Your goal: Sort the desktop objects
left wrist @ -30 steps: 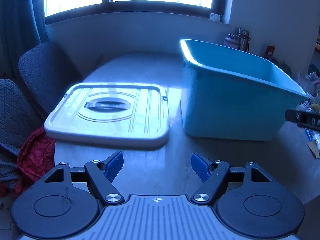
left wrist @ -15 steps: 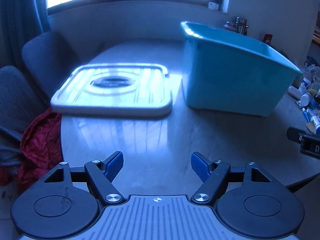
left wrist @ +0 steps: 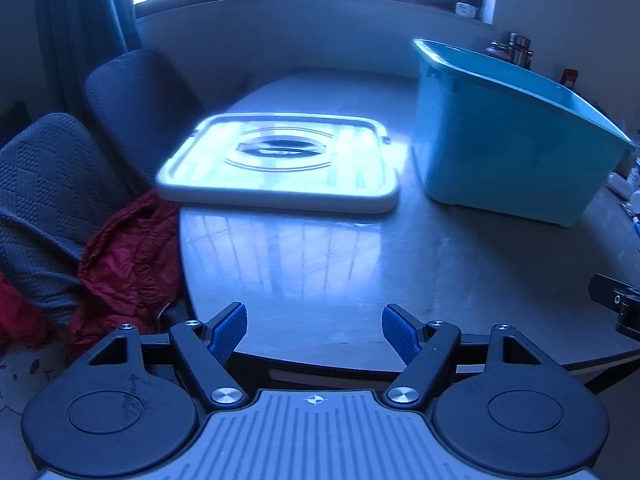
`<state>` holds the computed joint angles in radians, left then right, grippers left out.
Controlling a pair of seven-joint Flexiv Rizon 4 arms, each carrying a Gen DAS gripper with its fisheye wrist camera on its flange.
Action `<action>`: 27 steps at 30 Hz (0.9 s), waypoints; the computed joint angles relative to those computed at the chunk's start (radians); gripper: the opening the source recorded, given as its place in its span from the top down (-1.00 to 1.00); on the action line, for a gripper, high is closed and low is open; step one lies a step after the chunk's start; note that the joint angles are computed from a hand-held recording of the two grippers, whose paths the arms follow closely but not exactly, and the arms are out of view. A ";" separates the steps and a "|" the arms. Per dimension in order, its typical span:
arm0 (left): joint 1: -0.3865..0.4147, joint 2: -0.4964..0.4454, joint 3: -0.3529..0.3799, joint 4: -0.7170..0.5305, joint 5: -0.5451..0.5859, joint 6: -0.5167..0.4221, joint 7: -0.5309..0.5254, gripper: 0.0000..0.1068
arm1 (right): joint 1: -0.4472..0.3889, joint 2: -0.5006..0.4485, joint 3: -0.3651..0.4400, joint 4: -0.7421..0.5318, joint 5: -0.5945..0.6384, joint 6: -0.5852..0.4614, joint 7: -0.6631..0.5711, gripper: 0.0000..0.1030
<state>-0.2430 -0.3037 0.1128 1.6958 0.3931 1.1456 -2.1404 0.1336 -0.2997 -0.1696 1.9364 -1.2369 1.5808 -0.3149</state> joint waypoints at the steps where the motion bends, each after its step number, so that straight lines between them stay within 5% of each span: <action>1: 0.002 0.002 0.003 0.000 -0.001 -0.007 -0.002 -0.43 | -0.002 -0.004 0.015 -0.003 0.024 -0.007 -0.024 -0.64; 13: 0.087 -0.006 0.020 -0.012 -0.028 -0.023 0.004 -0.43 | 0.127 -0.072 0.021 -0.084 0.241 -0.046 -0.195 -0.64; 27: 0.236 -0.168 -0.020 -0.195 -0.264 -0.011 0.392 -0.44 | 0.266 -0.216 0.040 -0.326 0.457 -0.240 -0.273 -0.64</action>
